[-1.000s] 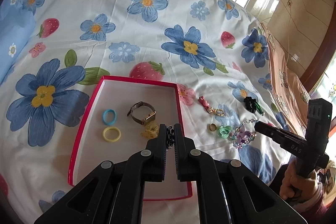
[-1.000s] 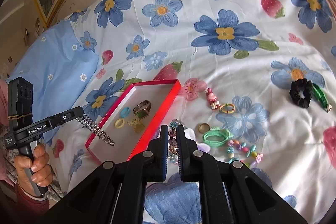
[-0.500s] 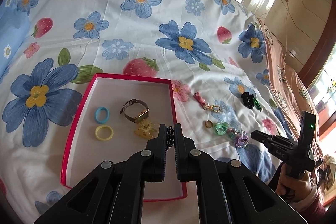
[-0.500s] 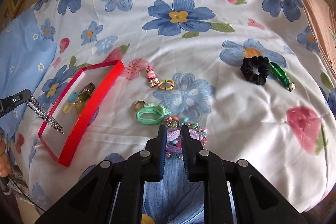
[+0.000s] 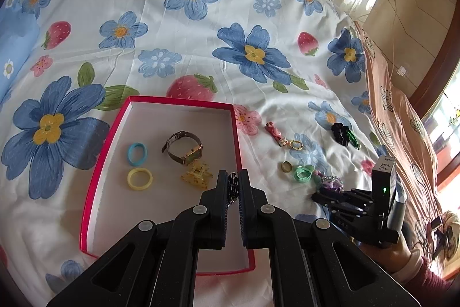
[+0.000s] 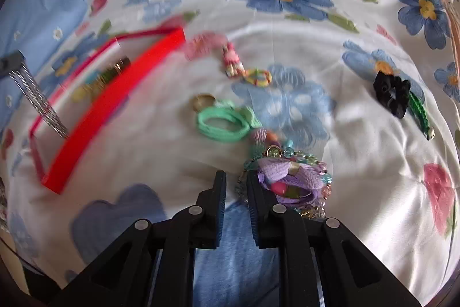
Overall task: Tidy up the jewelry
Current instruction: 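Carry the silver chain over the box with the left tool while the right tool carries the beaded bracelet there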
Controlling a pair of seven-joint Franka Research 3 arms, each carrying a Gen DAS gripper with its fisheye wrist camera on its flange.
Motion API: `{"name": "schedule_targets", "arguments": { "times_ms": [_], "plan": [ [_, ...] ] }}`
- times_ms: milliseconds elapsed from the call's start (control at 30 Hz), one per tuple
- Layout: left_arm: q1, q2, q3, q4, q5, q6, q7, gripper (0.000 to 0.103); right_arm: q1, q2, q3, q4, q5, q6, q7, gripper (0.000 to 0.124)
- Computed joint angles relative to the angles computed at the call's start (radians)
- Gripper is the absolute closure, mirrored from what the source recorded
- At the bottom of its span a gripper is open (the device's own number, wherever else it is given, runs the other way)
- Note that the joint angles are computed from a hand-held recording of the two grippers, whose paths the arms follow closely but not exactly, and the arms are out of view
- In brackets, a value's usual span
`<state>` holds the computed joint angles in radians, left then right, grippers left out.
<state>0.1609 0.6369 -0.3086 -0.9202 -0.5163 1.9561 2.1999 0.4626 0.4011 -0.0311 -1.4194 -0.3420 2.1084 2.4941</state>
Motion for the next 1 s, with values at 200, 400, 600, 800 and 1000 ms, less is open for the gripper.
{"name": "schedule_targets", "arguments": {
  "times_ms": [200, 400, 600, 800, 1000],
  "plan": [
    [-0.003, -0.002, -0.001, -0.001, 0.002, -0.001, 0.001, 0.098, -0.026, -0.065, -0.001, -0.110, 0.036, 0.125, 0.083, 0.116],
    [-0.002, -0.003, -0.003, 0.000, -0.002, -0.001, 0.007, 0.098, -0.034, -0.149, 0.002, -0.192, -0.012, 0.247, 0.171, 0.117],
    [0.011, -0.028, -0.005, -0.034, -0.024, 0.015, 0.026, 0.098, -0.049, -0.194, 0.006, -0.196, -0.092, 0.386, 0.258, 0.117],
    [0.024, -0.048, 0.002, -0.060, -0.044, 0.025, 0.033, 0.098, -0.037, -0.154, 0.007, -0.107, -0.136, 0.392, 0.242, 0.117],
    [0.034, -0.056, 0.007, -0.070, -0.054, 0.028, 0.036, 0.098, -0.029, -0.139, 0.004, -0.097, -0.109, 0.388, 0.229, 0.117]
  ]
}}
